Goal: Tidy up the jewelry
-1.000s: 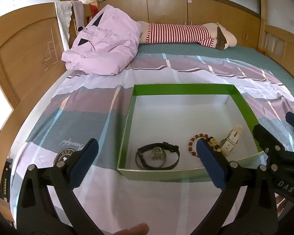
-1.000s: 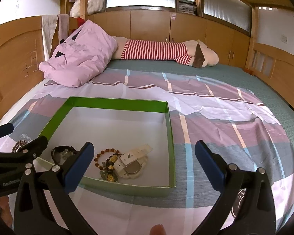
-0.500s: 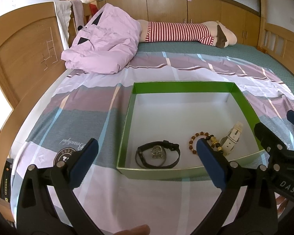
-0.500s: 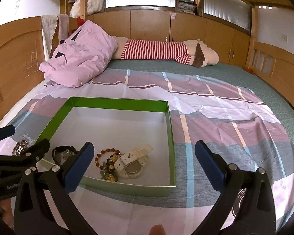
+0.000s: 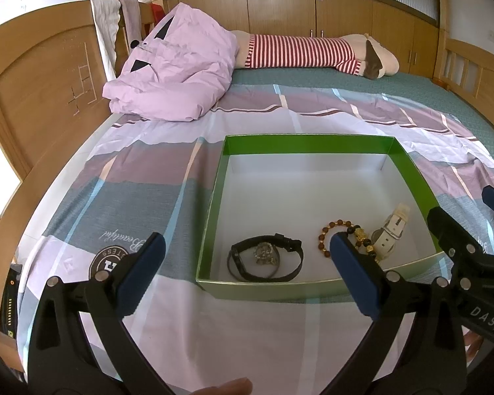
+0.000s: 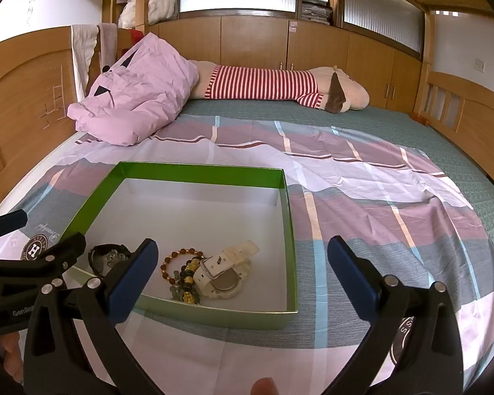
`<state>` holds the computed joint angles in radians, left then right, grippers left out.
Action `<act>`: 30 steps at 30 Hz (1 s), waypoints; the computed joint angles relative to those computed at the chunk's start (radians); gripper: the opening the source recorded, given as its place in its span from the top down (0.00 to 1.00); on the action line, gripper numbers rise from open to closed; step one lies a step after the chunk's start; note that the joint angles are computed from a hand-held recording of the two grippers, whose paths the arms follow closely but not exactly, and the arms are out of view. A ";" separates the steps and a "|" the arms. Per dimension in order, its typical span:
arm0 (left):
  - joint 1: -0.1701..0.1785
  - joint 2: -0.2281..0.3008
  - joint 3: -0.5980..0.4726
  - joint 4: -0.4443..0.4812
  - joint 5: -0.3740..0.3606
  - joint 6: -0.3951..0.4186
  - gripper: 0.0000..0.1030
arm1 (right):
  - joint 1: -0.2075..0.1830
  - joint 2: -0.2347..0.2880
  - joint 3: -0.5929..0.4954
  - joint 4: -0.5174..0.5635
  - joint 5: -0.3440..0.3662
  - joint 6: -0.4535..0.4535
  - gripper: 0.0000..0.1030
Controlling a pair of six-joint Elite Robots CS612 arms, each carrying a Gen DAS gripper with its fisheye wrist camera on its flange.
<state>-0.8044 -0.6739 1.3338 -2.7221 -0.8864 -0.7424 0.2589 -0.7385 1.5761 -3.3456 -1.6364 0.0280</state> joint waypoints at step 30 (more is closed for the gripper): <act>0.000 0.001 0.004 0.007 0.001 -0.008 0.02 | 0.001 0.000 -0.001 0.007 0.006 0.004 0.01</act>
